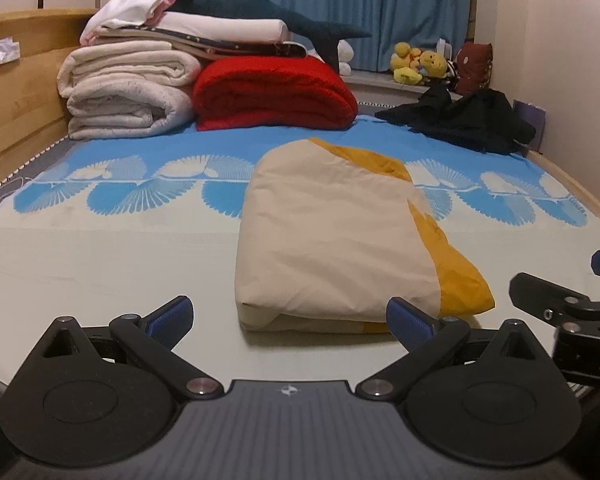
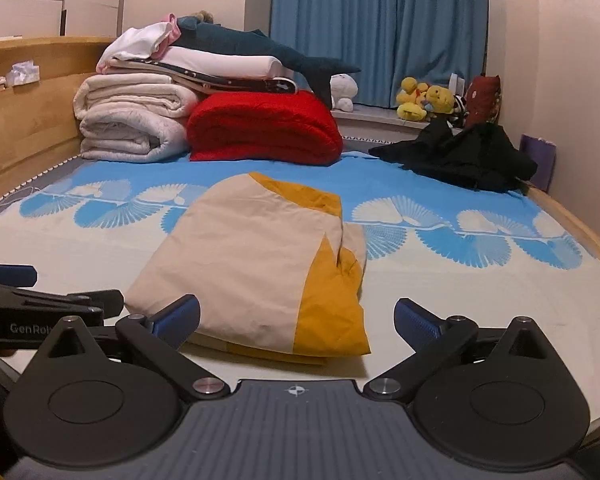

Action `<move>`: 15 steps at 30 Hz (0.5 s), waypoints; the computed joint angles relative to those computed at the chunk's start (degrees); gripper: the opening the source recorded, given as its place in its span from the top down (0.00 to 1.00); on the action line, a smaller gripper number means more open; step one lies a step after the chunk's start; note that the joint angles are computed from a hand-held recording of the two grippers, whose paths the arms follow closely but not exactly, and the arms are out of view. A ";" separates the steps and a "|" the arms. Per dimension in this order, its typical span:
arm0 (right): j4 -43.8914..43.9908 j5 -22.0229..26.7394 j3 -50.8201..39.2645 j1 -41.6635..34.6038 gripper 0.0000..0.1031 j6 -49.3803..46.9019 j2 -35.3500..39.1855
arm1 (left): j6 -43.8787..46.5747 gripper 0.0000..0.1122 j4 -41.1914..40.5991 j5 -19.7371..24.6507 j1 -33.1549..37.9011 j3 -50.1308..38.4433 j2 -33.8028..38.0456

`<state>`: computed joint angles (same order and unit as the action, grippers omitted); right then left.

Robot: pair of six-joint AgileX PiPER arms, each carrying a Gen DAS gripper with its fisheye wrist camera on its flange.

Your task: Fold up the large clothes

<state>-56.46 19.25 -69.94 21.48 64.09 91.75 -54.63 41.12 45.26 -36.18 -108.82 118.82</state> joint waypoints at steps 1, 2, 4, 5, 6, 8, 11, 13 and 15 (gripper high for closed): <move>-0.11 0.19 -0.46 0.14 0.01 0.12 0.49 | -0.19 0.09 0.12 0.12 -0.09 -0.12 0.17; 0.76 0.11 -0.83 0.00 0.01 -0.56 0.87 | -0.34 0.09 0.28 0.23 -0.19 -0.26 0.27; 3.28 0.23 -1.43 -0.13 0.01 -2.21 1.32 | -0.51 0.09 0.25 0.06 -0.30 -0.08 0.25; 5.12 0.18 -1.69 -0.29 0.01 -3.71 1.50 | -0.25 0.09 -0.08 -0.01 -0.27 -0.18 0.33; 6.29 0.08 -1.85 -0.47 0.01 -4.80 1.60 | -0.06 0.09 -0.17 0.20 -0.34 -0.42 0.53; 6.62 0.13 -1.97 -0.43 0.01 -5.12 1.67 | 0.41 0.09 -0.32 0.29 -0.46 -0.46 0.77; 7.65 0.10 -2.11 -0.37 0.01 -6.23 1.78 | 0.38 0.09 -0.57 0.79 -0.58 -1.18 1.23; 8.58 0.01 -2.16 -0.50 0.01 -7.05 1.87 | 0.31 0.09 -0.71 0.64 -0.46 -1.09 1.24; 9.61 0.14 -2.41 -0.55 0.01 -7.97 2.12 | 0.19 0.09 -0.59 0.68 -0.52 -1.03 1.33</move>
<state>-46.85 19.39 -72.35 20.93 56.12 93.88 -54.45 40.54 45.94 -36.69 -109.85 120.15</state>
